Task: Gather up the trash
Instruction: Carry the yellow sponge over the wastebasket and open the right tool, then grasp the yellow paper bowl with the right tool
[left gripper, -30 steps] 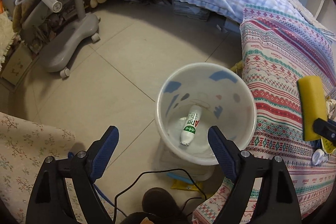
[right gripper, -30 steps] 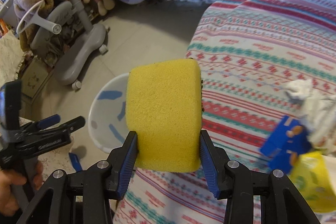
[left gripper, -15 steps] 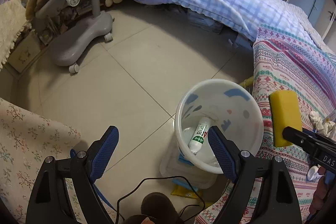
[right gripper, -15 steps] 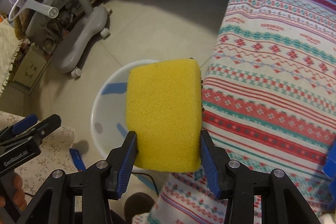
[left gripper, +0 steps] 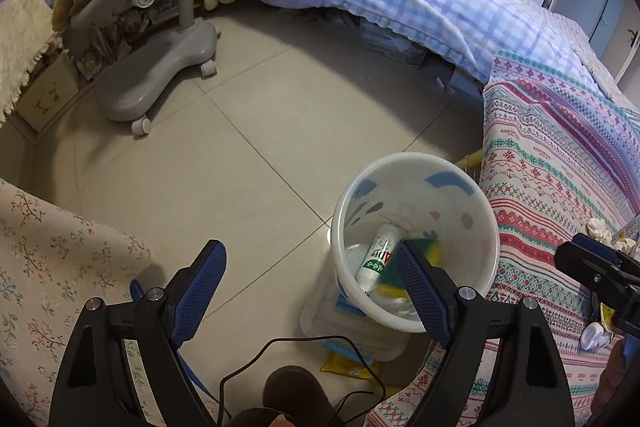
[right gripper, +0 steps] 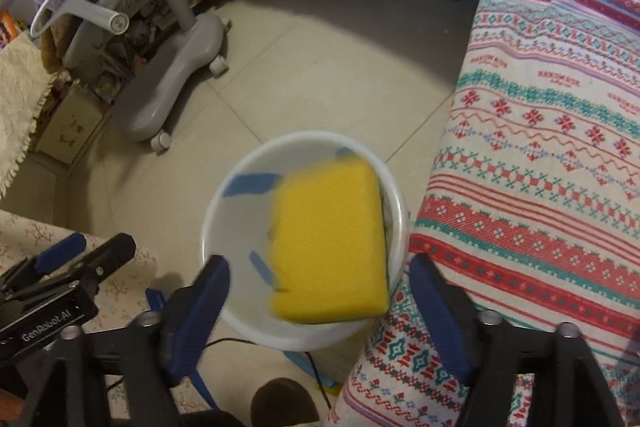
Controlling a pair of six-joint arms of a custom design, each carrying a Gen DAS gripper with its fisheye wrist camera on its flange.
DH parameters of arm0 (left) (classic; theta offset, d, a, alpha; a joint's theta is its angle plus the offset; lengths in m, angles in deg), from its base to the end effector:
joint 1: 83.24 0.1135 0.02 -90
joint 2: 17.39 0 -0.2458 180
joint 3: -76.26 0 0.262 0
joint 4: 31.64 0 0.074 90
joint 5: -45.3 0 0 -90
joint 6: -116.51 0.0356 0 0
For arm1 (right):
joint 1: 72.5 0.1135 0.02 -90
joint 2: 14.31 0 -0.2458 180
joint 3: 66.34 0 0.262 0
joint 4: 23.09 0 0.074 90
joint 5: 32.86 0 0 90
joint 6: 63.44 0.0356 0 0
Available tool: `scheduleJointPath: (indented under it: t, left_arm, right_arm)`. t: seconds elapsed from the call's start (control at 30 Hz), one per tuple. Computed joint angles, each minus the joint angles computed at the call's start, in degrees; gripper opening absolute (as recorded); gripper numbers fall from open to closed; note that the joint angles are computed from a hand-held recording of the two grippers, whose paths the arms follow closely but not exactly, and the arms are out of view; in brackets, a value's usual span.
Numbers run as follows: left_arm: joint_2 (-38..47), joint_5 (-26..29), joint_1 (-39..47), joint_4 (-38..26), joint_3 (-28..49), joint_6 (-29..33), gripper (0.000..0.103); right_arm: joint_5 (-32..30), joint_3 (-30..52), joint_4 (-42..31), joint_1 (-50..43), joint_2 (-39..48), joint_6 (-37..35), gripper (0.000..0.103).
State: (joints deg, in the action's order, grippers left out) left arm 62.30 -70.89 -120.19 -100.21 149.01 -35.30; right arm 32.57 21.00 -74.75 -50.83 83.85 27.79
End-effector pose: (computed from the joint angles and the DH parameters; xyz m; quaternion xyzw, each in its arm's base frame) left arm 0.2193 -0.1453 0.2211 -0.2359 0.9374 0.0531 0.2506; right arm 0.3304 0.1472 0.2133 -0.2182 0.9250 0.2487 0.1868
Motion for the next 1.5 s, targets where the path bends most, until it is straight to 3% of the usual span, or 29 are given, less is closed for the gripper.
scheduleJointPath:
  t: [0.5,0.6,0.77,1.13,1.33,1.5]
  left_arm:
    - [5.86,1.48,-4.49,0.98,6.17,-0.62,0.089]
    - [9.23,1.6,-6.02,0.42,9.49,-0.36,0.1]
    - [14.7,1.96,-8.4,-0.22,15.21,-0.21,0.1]
    - [23.53,3.57,-11.78,-1.09,25.06,2.32,0.1]
    - [27.16,4.02,-13.27,-1.48,29.61,3.4,0.1]
    - [29.43,4.81,-13.71,-1.74,32.31,4.43,0.1]
  right_arm:
    - [3.9,-6.96,-3.01,-8.51,-12.62,-10.72,0.081]
    - [3.62,-8.89,-4.12,-12.55,-15.92,-14.01,0.082]
    - [2.23,-10.25,-6.07,-21.76,-19.48,-19.92,0.085]
    - [-2.53,-7.78,-7.01,-41.13,-14.96,-27.39,0.09]
    - [-4.98,-4.11,-12.12,-44.69,-9.03,-31.61,0.09]
    - [-2.77,-4.23,-12.52,-43.64,-7.42,-35.04,0.09]
